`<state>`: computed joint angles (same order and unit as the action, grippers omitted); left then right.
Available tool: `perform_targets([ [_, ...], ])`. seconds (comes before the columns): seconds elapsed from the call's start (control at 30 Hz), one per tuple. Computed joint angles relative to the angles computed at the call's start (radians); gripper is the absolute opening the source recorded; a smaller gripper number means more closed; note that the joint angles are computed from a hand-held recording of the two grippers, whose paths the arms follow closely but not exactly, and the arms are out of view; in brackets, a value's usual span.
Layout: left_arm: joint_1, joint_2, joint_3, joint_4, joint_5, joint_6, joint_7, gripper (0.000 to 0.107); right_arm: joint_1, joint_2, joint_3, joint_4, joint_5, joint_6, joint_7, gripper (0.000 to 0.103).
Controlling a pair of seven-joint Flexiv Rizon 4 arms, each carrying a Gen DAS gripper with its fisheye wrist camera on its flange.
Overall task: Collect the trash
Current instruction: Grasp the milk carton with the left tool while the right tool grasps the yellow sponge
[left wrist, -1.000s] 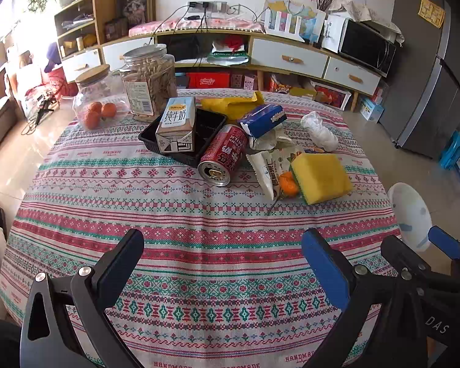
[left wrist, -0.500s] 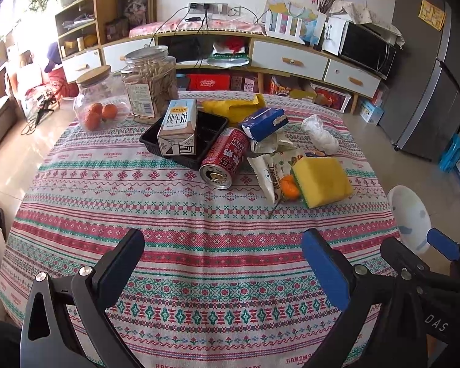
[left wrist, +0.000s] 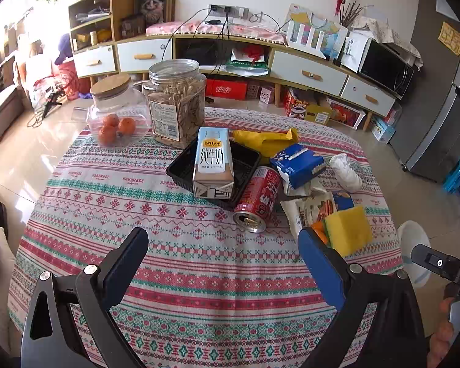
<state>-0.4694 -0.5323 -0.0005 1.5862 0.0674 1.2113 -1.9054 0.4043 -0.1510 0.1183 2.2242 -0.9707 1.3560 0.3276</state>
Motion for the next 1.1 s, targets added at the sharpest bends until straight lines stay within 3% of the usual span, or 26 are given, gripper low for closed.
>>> perform_targets([
  [0.07, 0.037, -0.035, -0.029, -0.053, -0.040, -0.023, 0.037, 0.099, -0.047, -0.050, 0.040, -0.026, 0.188, 0.089, -0.150, 0.103],
  [0.13, 0.040, -0.081, -0.019, -0.130, -0.043, -0.065, 0.057, 0.099, -0.129, -0.114, 0.154, -0.085, 0.438, 0.112, -0.349, 0.102],
  [0.2, 0.043, -0.133, -0.016, -0.215, -0.049, -0.126, 0.078, 0.099, -0.220, -0.186, 0.268, -0.153, 0.612, 0.125, -0.477, 0.100],
  [0.33, 0.024, -0.231, 0.017, -0.370, -0.025, -0.218, 0.090, 0.099, -0.254, -0.266, 0.318, -0.183, 0.734, 0.144, -0.501, 0.096],
  [0.43, 0.023, -0.281, 0.011, -0.437, -0.023, -0.262, 0.110, 0.099, -0.321, -0.329, 0.428, -0.216, 0.872, 0.162, -0.575, 0.090],
  [0.6, -0.001, -0.336, 0.030, -0.517, 0.010, -0.294, 0.123, 0.098, -0.221, -0.344, 0.324, -0.208, 0.945, 0.290, -0.570, 0.089],
  [0.67, -0.002, -0.354, 0.028, -0.541, 0.008, -0.312, 0.125, 0.090, -0.202, -0.353, 0.310, -0.212, 0.971, 0.307, -0.568, 0.088],
  [0.8, 0.015, -0.374, 0.006, -0.556, -0.018, -0.337, 0.141, 0.058, -0.213, -0.396, 0.331, -0.223, 0.990, 0.391, -0.582, 0.066],
  [0.9, 0.024, -0.365, -0.002, -0.527, -0.031, -0.288, 0.137, 0.054, -0.153, -0.370, 0.267, -0.206, 0.985, 0.386, -0.554, 0.057],
  [1.1, 0.042, -0.330, -0.034, -0.451, -0.087, -0.221, 0.141, 0.052, -0.109, -0.328, 0.230, -0.159, 0.971, 0.418, -0.531, 0.040],
])
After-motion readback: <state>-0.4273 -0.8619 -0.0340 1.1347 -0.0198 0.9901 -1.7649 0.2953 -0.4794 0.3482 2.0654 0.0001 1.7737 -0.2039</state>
